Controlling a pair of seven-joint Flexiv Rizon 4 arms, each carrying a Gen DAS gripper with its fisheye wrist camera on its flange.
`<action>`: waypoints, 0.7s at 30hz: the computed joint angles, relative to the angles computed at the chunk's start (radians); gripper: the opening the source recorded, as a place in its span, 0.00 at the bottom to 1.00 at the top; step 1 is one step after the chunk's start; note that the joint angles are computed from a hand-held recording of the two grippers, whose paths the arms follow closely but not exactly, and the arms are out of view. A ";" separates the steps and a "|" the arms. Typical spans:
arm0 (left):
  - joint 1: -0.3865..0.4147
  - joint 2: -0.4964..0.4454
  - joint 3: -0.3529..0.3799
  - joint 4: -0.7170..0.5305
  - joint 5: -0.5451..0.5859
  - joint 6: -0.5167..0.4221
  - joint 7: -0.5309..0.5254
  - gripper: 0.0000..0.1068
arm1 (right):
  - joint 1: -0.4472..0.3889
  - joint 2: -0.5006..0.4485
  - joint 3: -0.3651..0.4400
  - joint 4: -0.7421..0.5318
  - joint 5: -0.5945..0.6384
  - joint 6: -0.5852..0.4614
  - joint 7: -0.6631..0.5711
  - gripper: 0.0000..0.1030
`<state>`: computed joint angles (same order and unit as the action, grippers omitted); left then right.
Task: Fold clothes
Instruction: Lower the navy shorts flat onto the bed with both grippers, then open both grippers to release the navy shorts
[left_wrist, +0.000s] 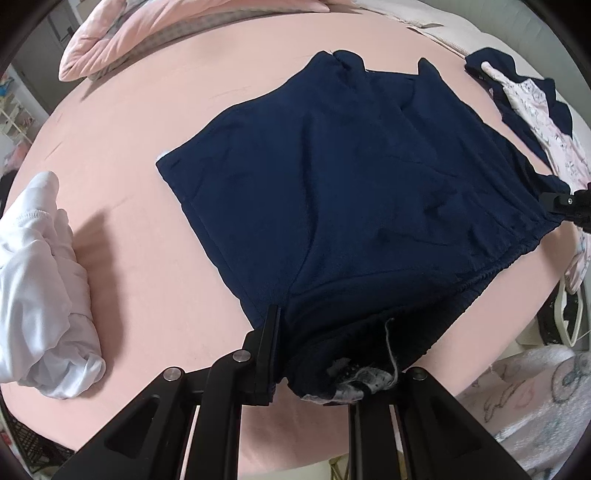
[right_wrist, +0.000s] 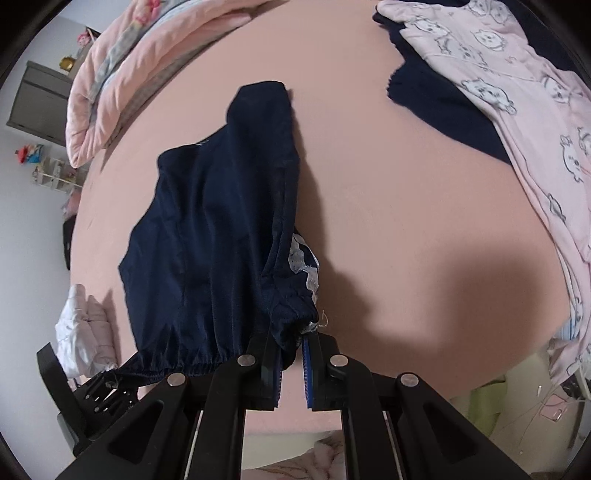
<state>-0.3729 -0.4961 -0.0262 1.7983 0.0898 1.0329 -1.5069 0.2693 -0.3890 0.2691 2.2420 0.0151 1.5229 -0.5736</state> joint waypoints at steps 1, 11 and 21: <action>-0.006 -0.002 0.006 -0.003 0.012 0.003 -0.004 0.13 | 0.026 0.000 -0.027 0.003 -0.015 -0.001 0.013 0.06; -0.003 -0.007 0.006 0.032 -0.004 0.102 -0.062 0.15 | 0.109 -0.006 -0.123 0.030 -0.125 0.016 0.056 0.06; 0.013 0.001 0.002 0.086 -0.057 0.162 -0.054 0.63 | 0.191 -0.007 -0.219 0.069 -0.195 0.049 0.120 0.13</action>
<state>-0.3596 -0.4953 -0.0246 1.8839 0.0327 1.1948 -1.5612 0.4605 -0.3960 0.0503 2.3111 -0.1797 1.5718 -0.4539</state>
